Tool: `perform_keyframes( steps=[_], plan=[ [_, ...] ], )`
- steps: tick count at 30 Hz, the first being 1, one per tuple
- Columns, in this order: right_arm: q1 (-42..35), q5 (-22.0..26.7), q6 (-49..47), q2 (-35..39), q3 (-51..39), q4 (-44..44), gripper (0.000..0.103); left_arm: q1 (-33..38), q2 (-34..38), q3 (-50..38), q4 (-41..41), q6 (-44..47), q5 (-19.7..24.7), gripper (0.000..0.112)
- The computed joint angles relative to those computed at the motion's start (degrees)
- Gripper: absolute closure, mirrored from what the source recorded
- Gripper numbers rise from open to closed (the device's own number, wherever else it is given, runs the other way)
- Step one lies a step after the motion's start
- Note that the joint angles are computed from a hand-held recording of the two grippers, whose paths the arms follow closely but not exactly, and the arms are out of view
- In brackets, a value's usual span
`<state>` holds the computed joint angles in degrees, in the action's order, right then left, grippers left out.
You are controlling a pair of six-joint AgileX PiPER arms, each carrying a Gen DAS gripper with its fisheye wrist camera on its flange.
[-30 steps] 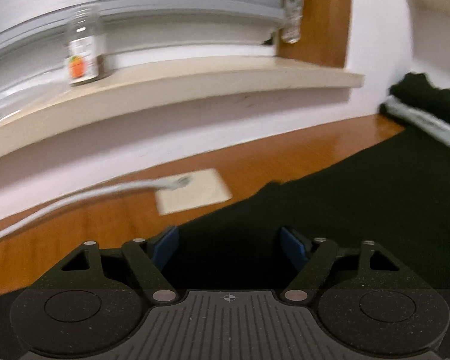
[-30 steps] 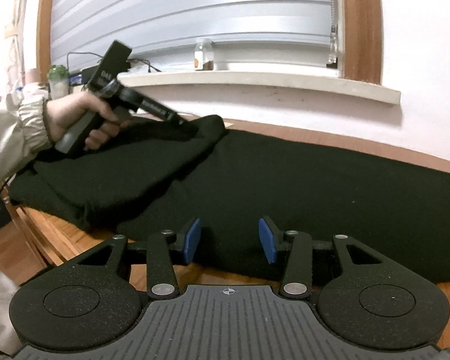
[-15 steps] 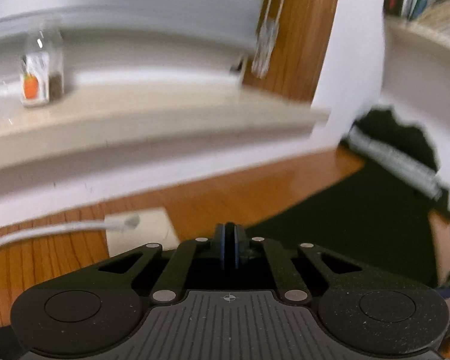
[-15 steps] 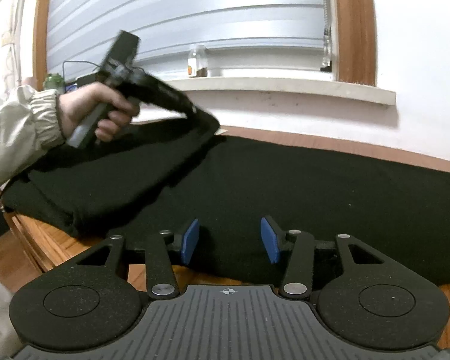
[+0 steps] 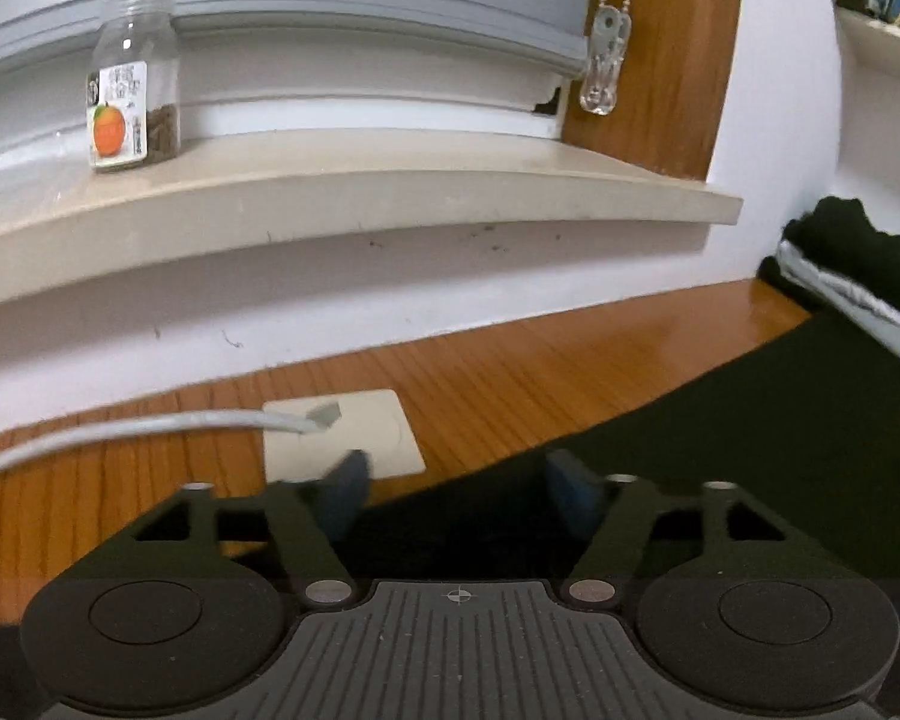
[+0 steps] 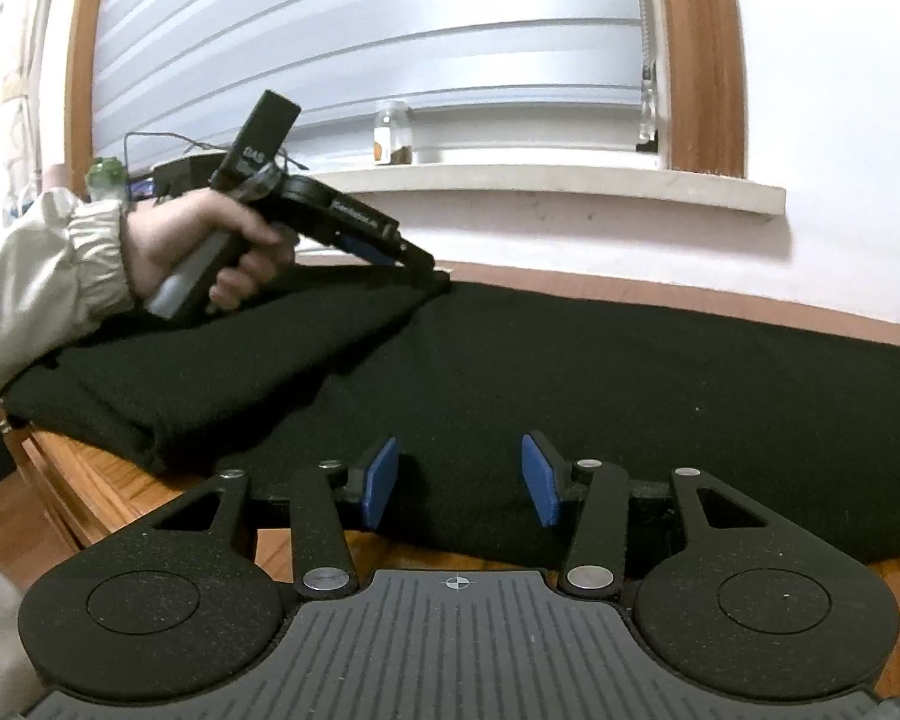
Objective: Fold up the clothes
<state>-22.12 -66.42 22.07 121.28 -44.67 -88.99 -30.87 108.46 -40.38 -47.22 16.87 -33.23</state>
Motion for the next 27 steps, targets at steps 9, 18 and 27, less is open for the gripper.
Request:
perform_keyframes(
  steps=[9,18,27],
  plan=[
    [-2.02,0.33,1.45,-1.91,0.18,-0.98,0.056,-1.21,1.24,-2.12,-9.22,10.16,2.18,0.03],
    [-9.86,11.02,23.83,1.37,-15.97,6.65,0.059,-0.98,1.32,-2.49,-9.63,11.06,2.92,0.022],
    [-10.11,24.68,43.3,9.94,-36.78,6.82,0.067,-0.7,1.28,-2.28,-8.27,9.97,3.16,0.02]
  ],
)
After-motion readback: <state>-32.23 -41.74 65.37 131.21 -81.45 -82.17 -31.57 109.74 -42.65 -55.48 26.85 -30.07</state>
